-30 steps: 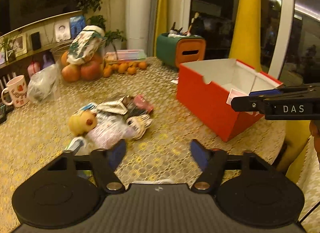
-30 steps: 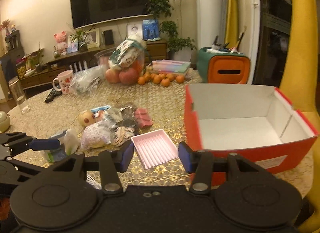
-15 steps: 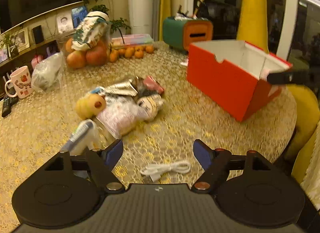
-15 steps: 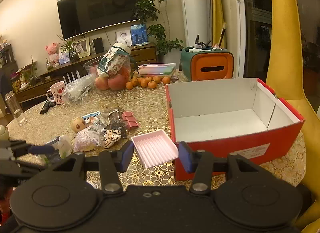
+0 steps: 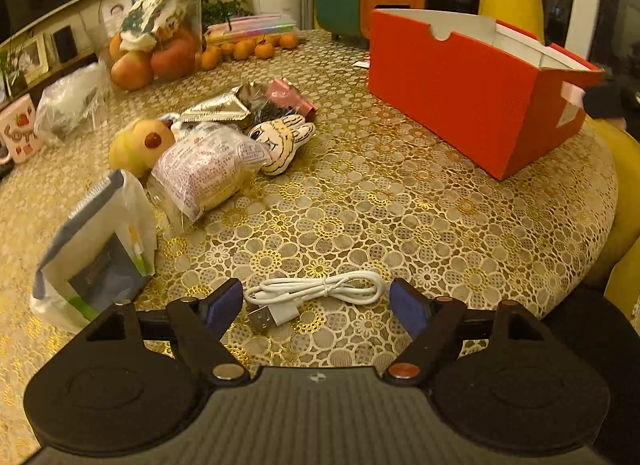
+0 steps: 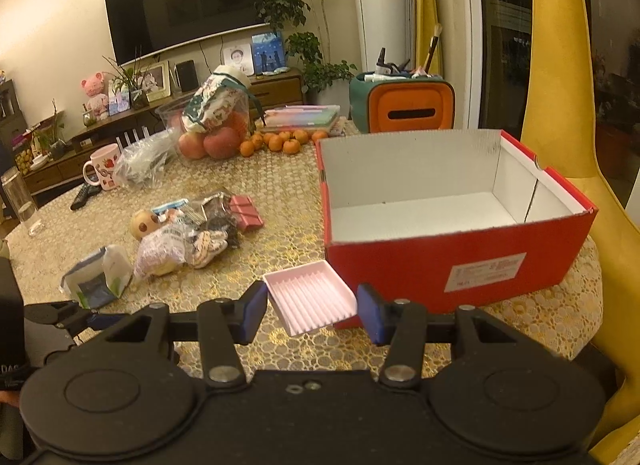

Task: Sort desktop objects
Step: 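Carry the cable in the left tool and the pink tray in the right tool over the red box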

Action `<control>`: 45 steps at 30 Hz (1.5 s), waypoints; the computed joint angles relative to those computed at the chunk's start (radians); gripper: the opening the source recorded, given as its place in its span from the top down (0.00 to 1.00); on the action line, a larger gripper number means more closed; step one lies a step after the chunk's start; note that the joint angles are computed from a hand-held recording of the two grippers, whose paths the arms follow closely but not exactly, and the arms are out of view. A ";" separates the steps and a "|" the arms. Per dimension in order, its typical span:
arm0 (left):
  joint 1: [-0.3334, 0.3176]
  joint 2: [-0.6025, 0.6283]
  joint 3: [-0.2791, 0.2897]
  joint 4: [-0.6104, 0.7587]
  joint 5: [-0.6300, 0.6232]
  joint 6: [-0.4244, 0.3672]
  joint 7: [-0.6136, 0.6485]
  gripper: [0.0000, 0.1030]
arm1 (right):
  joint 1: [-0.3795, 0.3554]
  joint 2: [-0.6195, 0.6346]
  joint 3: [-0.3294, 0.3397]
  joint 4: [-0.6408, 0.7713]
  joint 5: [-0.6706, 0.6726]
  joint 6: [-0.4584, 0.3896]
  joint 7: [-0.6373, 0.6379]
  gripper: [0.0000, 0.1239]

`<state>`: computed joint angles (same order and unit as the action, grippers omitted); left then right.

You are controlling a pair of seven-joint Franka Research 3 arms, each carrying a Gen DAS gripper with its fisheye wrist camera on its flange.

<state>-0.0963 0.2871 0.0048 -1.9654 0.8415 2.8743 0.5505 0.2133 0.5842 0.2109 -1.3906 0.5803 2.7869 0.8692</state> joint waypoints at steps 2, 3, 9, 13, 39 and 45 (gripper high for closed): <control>0.011 0.009 -0.008 0.004 -0.037 0.006 0.009 0.18 | 0.002 0.002 -0.002 -0.001 -0.004 -0.003 0.003 0.61; 0.005 0.010 -0.001 0.004 -0.030 0.006 -0.001 0.17 | 0.004 0.003 -0.004 -0.001 -0.007 -0.003 0.005 0.61; -0.011 0.010 0.022 0.000 0.032 0.027 -0.046 0.17 | 0.005 0.014 -0.008 0.009 -0.018 -0.018 0.016 0.60; -0.012 0.009 0.024 0.000 0.048 0.029 -0.060 0.24 | 0.005 0.018 -0.008 0.013 -0.023 -0.027 0.018 0.61; 0.035 0.086 -0.129 0.308 -0.382 0.050 0.462 0.25 | -0.015 0.114 -0.070 0.285 -0.090 -0.146 0.103 0.61; 0.031 0.230 -0.174 0.554 -0.495 -0.044 0.661 0.25 | -0.013 0.249 -0.098 0.509 -0.169 -0.219 0.178 0.61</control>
